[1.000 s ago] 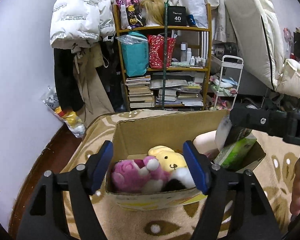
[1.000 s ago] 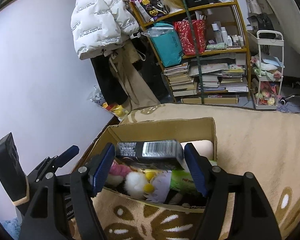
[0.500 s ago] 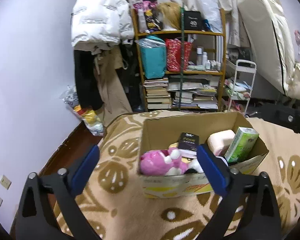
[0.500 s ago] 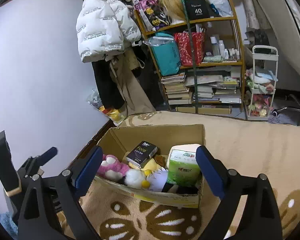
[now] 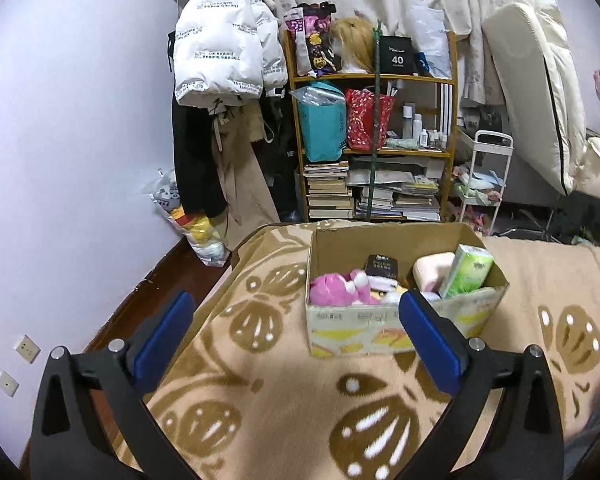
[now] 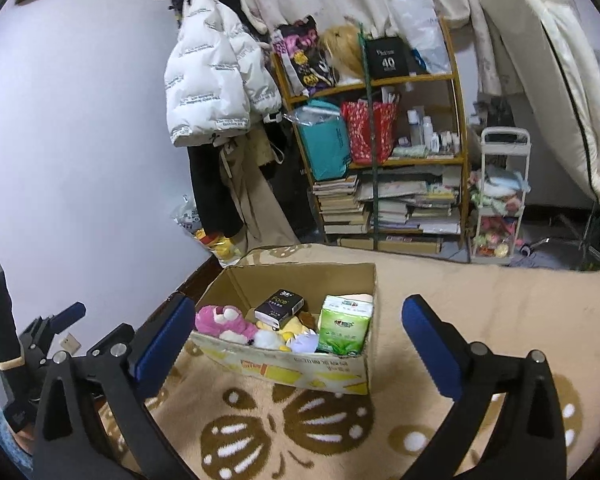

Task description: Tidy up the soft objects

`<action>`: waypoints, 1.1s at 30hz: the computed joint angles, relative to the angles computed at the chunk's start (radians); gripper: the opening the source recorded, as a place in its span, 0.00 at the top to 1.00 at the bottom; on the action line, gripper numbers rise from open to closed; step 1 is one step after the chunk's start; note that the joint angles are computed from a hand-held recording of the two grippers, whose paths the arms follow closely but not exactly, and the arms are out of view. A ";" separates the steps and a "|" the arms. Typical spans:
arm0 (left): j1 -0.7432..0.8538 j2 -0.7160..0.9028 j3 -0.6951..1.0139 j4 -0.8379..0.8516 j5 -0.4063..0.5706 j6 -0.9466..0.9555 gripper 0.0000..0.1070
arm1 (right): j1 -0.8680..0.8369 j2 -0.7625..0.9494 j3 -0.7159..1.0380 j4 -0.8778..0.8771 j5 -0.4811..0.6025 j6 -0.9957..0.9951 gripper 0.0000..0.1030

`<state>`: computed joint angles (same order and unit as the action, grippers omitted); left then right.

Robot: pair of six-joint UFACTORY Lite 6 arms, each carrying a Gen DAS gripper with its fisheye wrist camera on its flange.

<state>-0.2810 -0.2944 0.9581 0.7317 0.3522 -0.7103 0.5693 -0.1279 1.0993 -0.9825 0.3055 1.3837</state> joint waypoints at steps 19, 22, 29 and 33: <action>-0.149 -0.423 -0.197 0.093 0.203 -0.074 0.05 | 0.307 -0.247 -0.193 -0.235 0.413 0.291 0.00; -0.134 -0.412 -0.207 0.110 0.194 -0.091 0.05 | 0.301 -0.254 -0.204 -0.240 0.427 0.312 0.00; -0.108 -0.387 -0.226 0.115 0.156 -0.101 0.05 | 0.265 -0.257 -0.228 -0.248 0.407 0.330 0.00; -0.107 -0.382 -0.232 0.123 0.143 -0.113 0.05 | 0.227 -0.258 -0.248 -0.257 0.367 0.352 0.00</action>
<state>-0.3876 -0.6761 0.7262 0.8547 0.4950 -0.8236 0.7964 -0.3863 0.8515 -1.2393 0.6724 1.7361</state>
